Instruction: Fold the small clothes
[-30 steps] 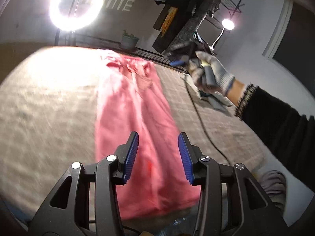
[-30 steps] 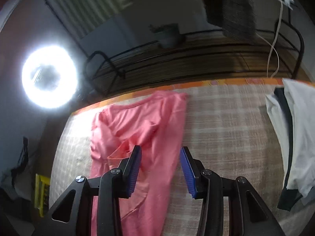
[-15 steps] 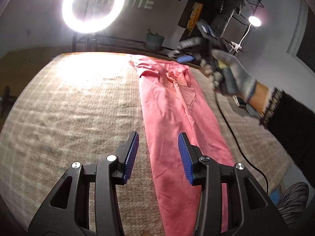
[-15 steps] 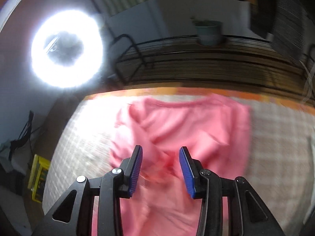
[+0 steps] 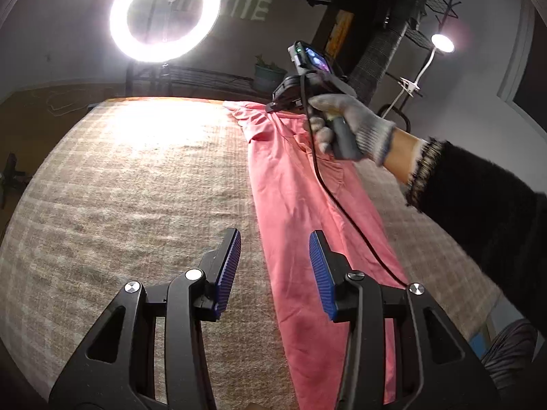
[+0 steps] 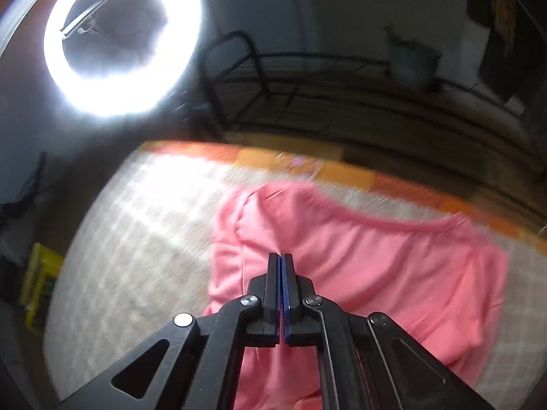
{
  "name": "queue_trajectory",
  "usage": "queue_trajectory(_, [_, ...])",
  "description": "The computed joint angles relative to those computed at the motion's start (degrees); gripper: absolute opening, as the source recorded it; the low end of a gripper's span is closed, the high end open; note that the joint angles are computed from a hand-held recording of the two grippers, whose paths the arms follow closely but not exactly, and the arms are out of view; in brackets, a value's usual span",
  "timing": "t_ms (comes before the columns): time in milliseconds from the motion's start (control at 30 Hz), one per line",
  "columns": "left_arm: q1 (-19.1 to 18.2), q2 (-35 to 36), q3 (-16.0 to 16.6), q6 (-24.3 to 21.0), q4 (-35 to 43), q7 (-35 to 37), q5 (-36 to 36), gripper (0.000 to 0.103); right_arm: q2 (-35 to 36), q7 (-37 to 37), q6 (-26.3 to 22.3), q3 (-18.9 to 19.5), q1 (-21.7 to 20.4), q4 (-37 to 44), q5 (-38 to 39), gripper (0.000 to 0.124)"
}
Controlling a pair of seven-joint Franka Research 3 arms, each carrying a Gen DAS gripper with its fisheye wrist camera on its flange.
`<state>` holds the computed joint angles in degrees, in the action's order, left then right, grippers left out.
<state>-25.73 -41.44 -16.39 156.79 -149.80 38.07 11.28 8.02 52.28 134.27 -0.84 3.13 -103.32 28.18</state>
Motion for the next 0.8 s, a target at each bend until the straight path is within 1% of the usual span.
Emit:
queue_trajectory(33, [0.3, -0.1, -0.5, -0.5, 0.3, 0.0, 0.5, 0.041, 1.7, 5.6, 0.6, -0.8, 0.4, 1.7, -2.9, 0.0])
queue_trajectory(67, [0.7, -0.3, -1.0, -0.9, 0.6, 0.0, 1.1, 0.041, 3.1, 8.7, -0.9, -1.2, 0.3, 3.6, -4.1, 0.0])
queue_trajectory(100, [1.0, -0.6, -1.4, -1.4, 0.9, 0.0, 1.7, 0.041, 4.5, 8.7, -3.9, -1.0, -0.6, 5.7, -3.0, 0.001])
queue_trajectory(133, [1.2, -0.9, -1.9, -1.8, 1.0, -0.2, 2.2, 0.041, 4.7, 9.0, -4.0, -1.1, -0.6, 6.1, -4.3, 0.011])
queue_trajectory(167, [1.5, -1.3, -2.2, -2.0, 1.0, -0.4, 2.7, 0.041, 4.3, 10.2, -1.6, -1.4, 0.3, 5.3, -7.8, 0.018])
queue_trajectory(200, [1.6, -1.7, -2.4, -2.4, 1.1, -0.6, 3.0, 0.041, 4.0, 10.8, 0.4, -1.6, 0.7, 4.6, -10.3, 0.03])
queue_trajectory(233, [1.5, -1.9, -2.2, -2.4, 0.9, -0.7, 3.1, 0.041, 3.8, 12.1, 2.2, -1.7, 1.2, 4.3, -12.2, 0.031])
queue_trajectory(267, [1.3, -2.1, -2.1, -2.5, 0.8, -0.9, 3.0, 0.041, 4.1, 11.5, 2.1, -1.2, 0.6, 5.1, -10.5, 0.031])
queue_trajectory(300, [1.0, -2.3, -1.8, -2.4, 0.5, -1.1, 2.7, 0.041, 4.4, 9.0, 0.7, -0.2, -0.6, 6.1, -6.1, 0.031])
queue_trajectory(333, [0.8, -2.4, -1.4, -2.5, 0.3, -1.2, 2.5, 0.041, 4.5, 5.3, -1.2, 1.0, -2.1, 7.1, -0.2, 0.032])
queue_trajectory(367, [0.6, -2.4, -1.3, -2.7, 0.2, -1.4, 2.2, 0.041, 5.0, 2.6, -3.1, 1.7, -2.9, 8.2, 3.5, 0.043])
queue_trajectory(400, [0.4, -2.4, -1.0, -2.8, 0.2, -1.4, 1.9, 0.041, 5.5, 1.7, -4.3, 1.8, -2.8, 9.1, 4.3, 0.057])
queue_trajectory(433, [0.0, -2.3, -0.5, -3.2, 0.1, -1.2, 1.4, 0.041, 5.9, 2.0, -3.4, 1.7, -1.7, 9.1, 2.7, 0.061])
queue_trajectory(500, [-0.3, -2.3, -0.1, -3.3, 0.2, -1.0, 0.9, 0.041, 6.8, 2.6, -2.7, 1.7, -0.3, 9.2, 0.3, 0.06])
queue_trajectory(567, [0.0, -2.3, -0.5, -3.5, 0.5, -0.8, 1.2, 0.041, 7.4, 1.8, -3.0, 2.0, 0.2, 9.1, 0.1, 0.054])
queue_trajectory(600, [0.2, -2.2, -0.7, -3.7, 0.7, -0.7, 1.4, 0.041, 7.4, 1.3, -2.6, 2.1, 0.5, 8.8, -0.1, 0.032])
queue_trajectory(633, [0.4, -2.1, -0.9, -3.9, 0.9, -0.7, 1.6, 0.041, 7.6, 1.0, -2.1, 2.1, 1.2, 8.7, -1.5, 0.0])
queue_trajectory(667, [0.4, -2.0, -1.0, -4.3, 1.1, -0.6, 1.7, 0.041, 7.2, 1.9, -0.4, 1.8, 2.1, 7.5, -4.5, 0.001])
queue_trajectory(700, [0.3, -1.9, -1.0, -4.6, 1.2, -0.4, 1.7, 0.041, 7.1, 6.7, 4.6, -0.3, 5.1, 5.8, -11.6, 0.0])
queue_trajectory(733, [0.4, -1.8, -1.0, -4.7, 1.3, -0.3, 1.8, 0.041, 7.5, 11.9, 6.4, -2.1, 6.8, 5.4, -16.5, 0.0])
queue_trajectory(767, [0.5, -1.8, -1.1, -4.8, 1.3, -0.3, 1.9, 0.041, 8.6, 15.3, 5.0, -2.4, 6.5, 6.9, -17.4, 0.0])
queue_trajectory(800, [0.6, -1.7, -1.3, -5.0, 1.5, -0.3, 2.0, 0.041, 8.7, 15.0, 3.3, -0.7, 4.2, 7.8, -14.3, 0.008])
